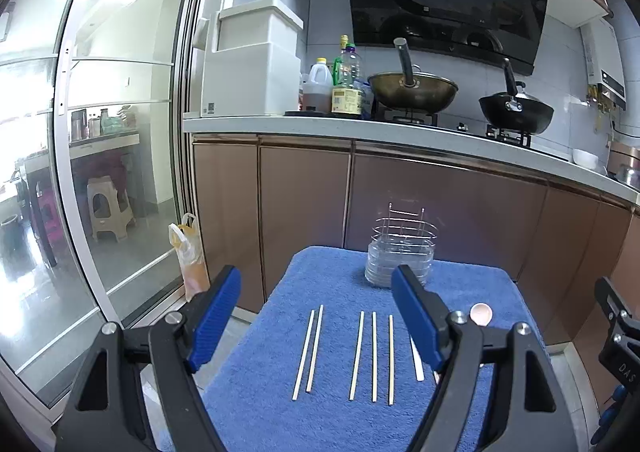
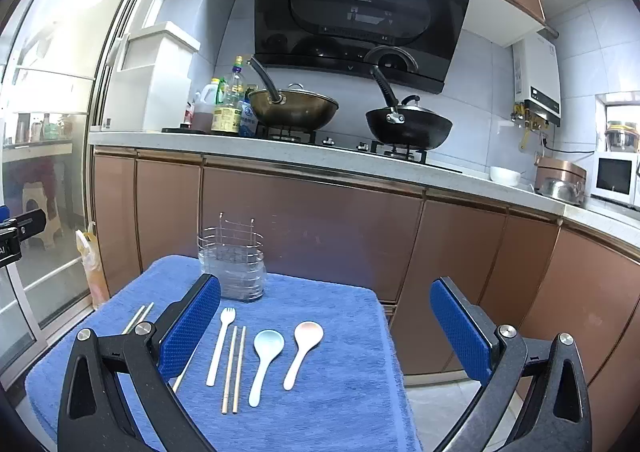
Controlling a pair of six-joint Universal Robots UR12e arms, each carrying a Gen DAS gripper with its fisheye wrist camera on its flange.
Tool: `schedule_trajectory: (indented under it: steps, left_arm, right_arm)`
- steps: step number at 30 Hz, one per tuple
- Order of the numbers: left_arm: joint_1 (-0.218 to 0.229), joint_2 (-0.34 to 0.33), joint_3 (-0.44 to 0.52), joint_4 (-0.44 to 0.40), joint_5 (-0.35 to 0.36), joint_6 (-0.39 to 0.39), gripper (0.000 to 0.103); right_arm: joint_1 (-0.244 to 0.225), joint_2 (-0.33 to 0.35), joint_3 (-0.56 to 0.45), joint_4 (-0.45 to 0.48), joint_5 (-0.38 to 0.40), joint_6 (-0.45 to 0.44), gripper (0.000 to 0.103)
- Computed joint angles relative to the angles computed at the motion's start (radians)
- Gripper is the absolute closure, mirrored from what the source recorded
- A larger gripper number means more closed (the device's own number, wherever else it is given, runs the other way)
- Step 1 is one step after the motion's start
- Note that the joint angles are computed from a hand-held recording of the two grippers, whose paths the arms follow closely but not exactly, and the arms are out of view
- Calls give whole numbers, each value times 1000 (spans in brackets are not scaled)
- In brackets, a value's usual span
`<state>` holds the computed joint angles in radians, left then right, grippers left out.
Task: Organize utensils
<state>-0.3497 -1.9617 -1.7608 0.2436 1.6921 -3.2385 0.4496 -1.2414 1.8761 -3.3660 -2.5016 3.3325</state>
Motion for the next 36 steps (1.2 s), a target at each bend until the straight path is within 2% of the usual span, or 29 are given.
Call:
schedule_trajectory:
  steps: [4,13,18,25,31,36]
  left_arm:
    - [-4,-9,7,16,13,14,26]
    - [-14,-18,7,45,41,27,26]
    - [-16,-26,17,53,52,25,26]
    - [-5,-28,32,27,24,9,26]
    - [4,-38,51,18,-7,5,26]
    - [9,-49,68,12,-32,9,26]
  right_arm:
    - [7,17,-12,-30,-54,-22,0]
    - [3,24,-10,-133,-32,-97,0]
    - [-7,19,-3,-162,10,-99,0]
    - [-25,9,12,-192,65,-65,0]
    - [-35,14,6,-213,98,-102,0]
    - [-49,7,10,-194,145,-85,0]
